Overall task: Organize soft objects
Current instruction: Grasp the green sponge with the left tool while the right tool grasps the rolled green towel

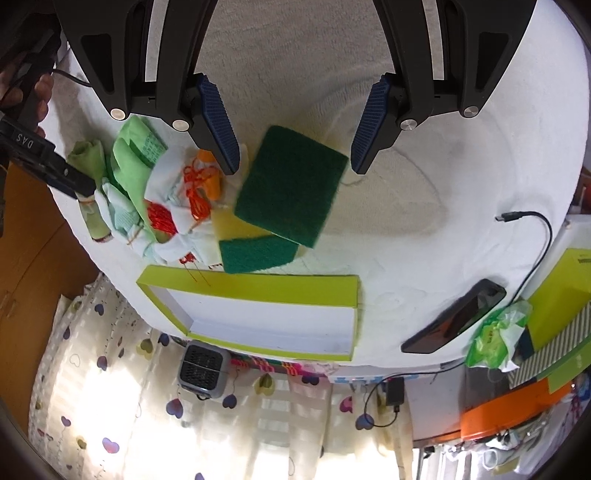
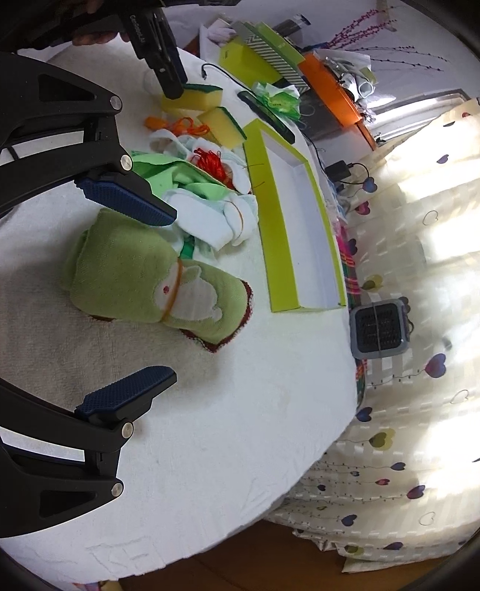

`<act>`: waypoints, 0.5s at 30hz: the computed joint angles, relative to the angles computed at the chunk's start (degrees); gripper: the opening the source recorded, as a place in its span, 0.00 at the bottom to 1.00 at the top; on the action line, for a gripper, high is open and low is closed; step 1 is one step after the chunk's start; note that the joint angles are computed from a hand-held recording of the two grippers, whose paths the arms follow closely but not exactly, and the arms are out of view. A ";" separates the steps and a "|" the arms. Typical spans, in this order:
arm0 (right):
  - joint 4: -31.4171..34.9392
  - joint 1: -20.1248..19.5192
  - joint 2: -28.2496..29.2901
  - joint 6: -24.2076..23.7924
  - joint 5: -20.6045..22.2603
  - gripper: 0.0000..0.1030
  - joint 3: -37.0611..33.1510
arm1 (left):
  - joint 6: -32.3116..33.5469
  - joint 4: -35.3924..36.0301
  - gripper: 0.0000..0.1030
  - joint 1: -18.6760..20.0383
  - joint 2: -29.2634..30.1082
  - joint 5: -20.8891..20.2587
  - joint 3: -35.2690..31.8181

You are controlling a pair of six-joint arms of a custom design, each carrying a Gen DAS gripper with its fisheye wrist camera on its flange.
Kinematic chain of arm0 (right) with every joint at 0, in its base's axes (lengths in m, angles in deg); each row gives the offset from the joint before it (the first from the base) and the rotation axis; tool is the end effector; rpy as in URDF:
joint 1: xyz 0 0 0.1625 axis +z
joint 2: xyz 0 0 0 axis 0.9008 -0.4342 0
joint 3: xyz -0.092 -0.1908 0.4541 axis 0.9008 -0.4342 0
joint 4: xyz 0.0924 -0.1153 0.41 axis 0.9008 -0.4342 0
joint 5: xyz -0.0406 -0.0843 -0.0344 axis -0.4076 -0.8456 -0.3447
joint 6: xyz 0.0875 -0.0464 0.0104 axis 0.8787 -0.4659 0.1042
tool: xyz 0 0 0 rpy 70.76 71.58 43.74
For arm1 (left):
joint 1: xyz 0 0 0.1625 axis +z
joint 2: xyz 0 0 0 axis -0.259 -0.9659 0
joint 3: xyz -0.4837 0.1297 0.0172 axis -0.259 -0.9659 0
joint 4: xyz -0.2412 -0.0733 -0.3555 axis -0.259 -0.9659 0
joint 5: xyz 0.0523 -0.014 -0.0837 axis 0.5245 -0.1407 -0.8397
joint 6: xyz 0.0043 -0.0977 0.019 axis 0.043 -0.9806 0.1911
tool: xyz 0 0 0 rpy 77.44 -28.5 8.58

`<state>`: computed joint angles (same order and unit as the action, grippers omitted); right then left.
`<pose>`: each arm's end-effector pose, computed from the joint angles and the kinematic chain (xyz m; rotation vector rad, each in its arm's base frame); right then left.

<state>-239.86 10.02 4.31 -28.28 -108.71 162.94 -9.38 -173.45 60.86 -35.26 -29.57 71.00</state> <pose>-0.0036 -0.4265 0.2051 0.1957 -2.4076 0.9868 -0.1936 -0.4824 0.0036 0.6016 2.4798 -0.7241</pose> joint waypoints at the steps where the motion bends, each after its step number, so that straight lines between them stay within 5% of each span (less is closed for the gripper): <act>1: 1.64 -0.48 -0.55 0.30 0.92 0.76 -0.05 | 0.37 -0.13 0.60 0.02 0.05 -0.04 -0.10; 5: 4.25 -1.53 -1.24 1.47 2.51 0.73 -0.33 | 1.72 -0.94 0.54 0.43 0.25 -0.94 -0.47; 9: 6.57 -2.03 -2.05 1.51 4.43 0.53 -0.40 | 1.76 -0.74 0.51 0.78 0.23 -1.63 -0.95; 15: 5.97 -2.03 -1.95 1.51 5.11 0.44 -0.33 | 2.63 -2.41 0.49 1.14 -0.15 -2.68 -0.86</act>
<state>-233.89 7.99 2.36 -26.77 -103.59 162.61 -6.75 -175.86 62.00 -35.41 -32.25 70.15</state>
